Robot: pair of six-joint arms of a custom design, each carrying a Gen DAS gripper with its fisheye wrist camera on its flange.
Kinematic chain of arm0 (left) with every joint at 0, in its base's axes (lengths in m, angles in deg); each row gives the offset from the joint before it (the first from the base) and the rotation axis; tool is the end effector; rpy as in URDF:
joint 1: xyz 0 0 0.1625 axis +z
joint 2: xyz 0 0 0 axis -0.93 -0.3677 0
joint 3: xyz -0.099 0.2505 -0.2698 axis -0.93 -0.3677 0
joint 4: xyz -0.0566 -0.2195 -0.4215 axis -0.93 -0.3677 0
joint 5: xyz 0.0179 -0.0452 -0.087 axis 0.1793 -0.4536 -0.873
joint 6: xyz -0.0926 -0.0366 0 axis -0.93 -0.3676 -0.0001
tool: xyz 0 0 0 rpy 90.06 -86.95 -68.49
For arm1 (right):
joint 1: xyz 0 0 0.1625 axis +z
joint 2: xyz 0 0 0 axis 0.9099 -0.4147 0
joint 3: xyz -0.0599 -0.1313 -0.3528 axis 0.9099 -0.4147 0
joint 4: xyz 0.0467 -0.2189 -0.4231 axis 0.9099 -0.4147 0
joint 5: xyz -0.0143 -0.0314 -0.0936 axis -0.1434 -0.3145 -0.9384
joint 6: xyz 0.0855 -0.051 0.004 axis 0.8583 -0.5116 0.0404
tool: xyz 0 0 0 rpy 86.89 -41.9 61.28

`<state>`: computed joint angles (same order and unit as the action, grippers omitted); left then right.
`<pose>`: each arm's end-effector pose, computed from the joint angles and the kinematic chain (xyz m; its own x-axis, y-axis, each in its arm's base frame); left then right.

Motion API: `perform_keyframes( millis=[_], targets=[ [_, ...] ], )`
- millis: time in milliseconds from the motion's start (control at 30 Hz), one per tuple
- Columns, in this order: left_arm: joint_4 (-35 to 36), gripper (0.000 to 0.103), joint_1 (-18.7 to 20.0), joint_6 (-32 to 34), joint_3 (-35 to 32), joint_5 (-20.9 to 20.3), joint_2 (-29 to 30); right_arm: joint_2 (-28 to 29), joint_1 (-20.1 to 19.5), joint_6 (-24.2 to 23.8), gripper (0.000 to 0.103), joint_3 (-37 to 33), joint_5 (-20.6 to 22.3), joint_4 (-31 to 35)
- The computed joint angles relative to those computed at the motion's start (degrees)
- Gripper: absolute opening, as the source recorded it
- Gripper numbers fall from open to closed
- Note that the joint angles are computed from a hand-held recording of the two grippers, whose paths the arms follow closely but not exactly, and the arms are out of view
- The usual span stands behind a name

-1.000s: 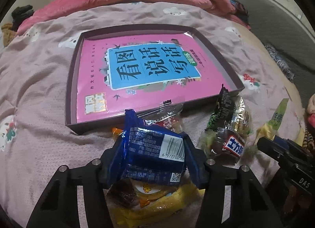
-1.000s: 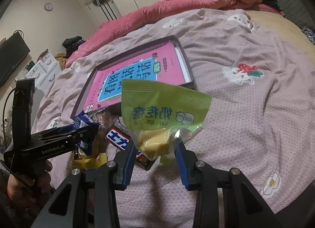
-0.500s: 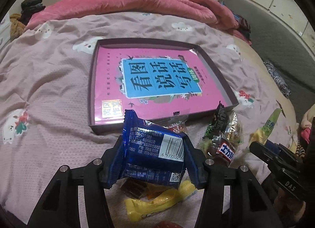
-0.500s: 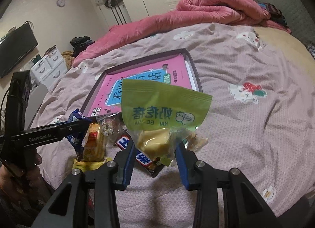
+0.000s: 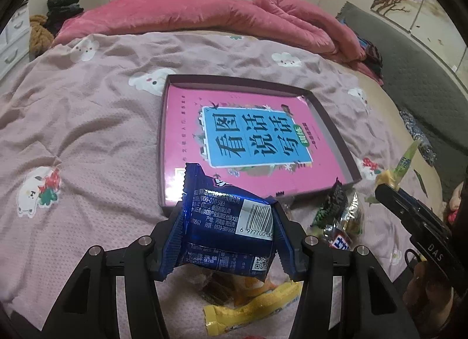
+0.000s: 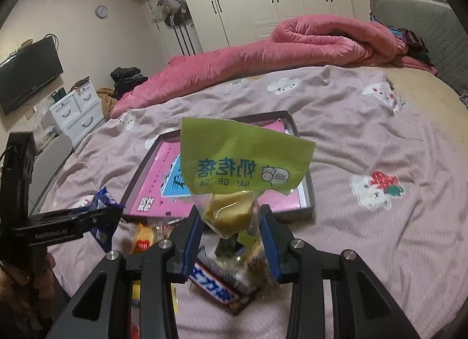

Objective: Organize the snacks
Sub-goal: 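Carry the blue packet and green bag into the tray with both tools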

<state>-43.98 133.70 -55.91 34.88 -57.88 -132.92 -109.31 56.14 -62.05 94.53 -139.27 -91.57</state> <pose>-0.0742 -0.6063 0.3819 -0.8427 0.1937 -0.5024 0.4129 0.8313 -0.3721 0.4185 -0.5537 0.0527 -0.8384 -0.0434 0.5433 -0.4214 0.6838 -0.5956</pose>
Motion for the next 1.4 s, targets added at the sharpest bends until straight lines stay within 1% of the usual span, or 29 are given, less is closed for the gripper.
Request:
perform_keyframes(
  millis=[167,333,633,967,1167,1400],
  targets=[
    [-0.69,0.058,0.27,-0.01,-0.98,0.09,1.26,1.21,-0.6,-0.83,0.039,-1.78,0.65,0.08],
    [-1.05,0.058,0.53,-0.16,-1.95,0.53,2.47,2.01,-1.19,-0.47,0.039,-2.85,0.73,0.06],
    [-2.3,0.058,1.02,-0.54,-4.17,0.77,5.43,2.95,-2.23,-1.54,0.039,-4.67,0.01,-1.06],
    [-3.37,0.058,1.63,-0.5,-7.1,1.41,9.33,4.16,-3.81,-2.48,0.039,-6.81,-0.44,-0.71],
    [-2.75,0.058,2.17,-0.91,-8.74,1.99,11.18,4.36,-4.66,-2.26,0.039,-7.42,-0.36,-0.17],
    [-2.41,0.058,2.73,-1.03,-9.72,2.46,12.65,4.84,-5.5,-1.52,0.039,-8.4,-0.86,1.99]
  ],
)
